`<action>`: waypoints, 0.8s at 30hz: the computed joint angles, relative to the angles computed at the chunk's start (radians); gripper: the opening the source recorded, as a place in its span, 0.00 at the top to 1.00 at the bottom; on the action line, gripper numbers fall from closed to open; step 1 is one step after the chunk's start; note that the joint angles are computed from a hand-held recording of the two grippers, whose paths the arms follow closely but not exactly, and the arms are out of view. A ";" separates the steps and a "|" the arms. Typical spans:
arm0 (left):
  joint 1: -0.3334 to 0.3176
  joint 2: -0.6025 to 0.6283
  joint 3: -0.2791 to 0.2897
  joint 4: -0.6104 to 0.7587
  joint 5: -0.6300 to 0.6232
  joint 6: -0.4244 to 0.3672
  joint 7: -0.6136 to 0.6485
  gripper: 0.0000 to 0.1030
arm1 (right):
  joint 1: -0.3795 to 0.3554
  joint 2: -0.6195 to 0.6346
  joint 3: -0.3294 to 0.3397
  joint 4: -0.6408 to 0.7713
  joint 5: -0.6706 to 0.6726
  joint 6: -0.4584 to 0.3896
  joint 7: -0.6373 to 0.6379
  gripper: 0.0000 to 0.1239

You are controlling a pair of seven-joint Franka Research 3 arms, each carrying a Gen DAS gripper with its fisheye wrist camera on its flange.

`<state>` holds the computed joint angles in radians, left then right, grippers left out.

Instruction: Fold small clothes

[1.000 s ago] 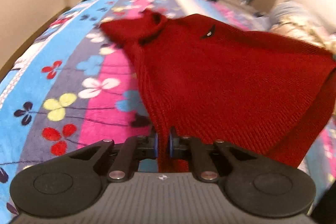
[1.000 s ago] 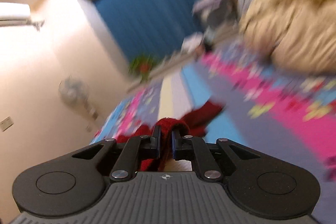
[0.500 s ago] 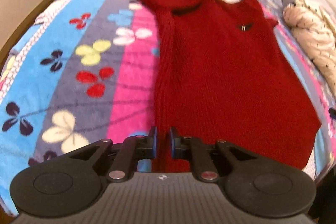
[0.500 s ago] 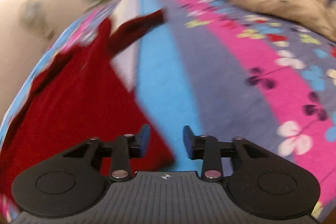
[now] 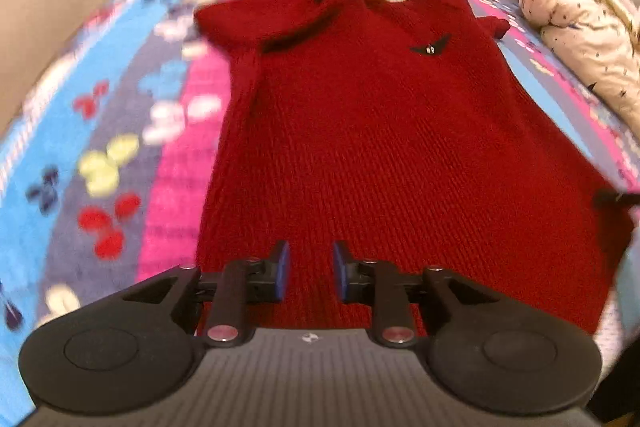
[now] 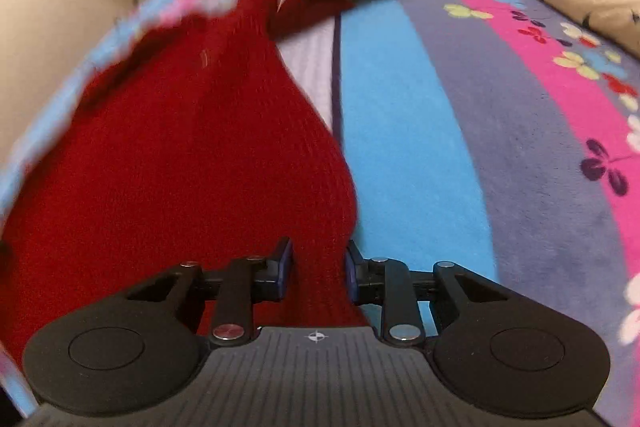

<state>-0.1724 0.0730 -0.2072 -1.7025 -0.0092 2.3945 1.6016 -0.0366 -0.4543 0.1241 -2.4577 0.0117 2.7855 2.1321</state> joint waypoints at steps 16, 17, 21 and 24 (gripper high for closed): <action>-0.171 0.409 0.010 0.501 0.332 0.043 -0.264 0.70 | -0.425 0.064 0.290 0.124 -0.243 0.235 0.272 0.72; -0.176 0.431 0.007 0.528 0.333 0.048 -0.245 0.70 | -0.448 0.105 0.310 0.179 -0.272 0.227 0.297 0.72; -0.209 0.524 0.026 0.648 0.355 0.013 -0.212 0.70 | -0.558 0.328 0.424 0.444 -0.487 0.163 0.459 0.69; -0.211 0.594 0.017 0.754 0.305 -0.076 -0.184 0.70 | -0.527 0.533 0.438 0.661 -0.649 0.051 0.541 0.59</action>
<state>-0.3832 0.6670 -0.1898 -0.9483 0.2954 2.3190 1.4173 -0.5634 0.0790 0.5625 -1.7962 -0.6374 2.8366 2.6731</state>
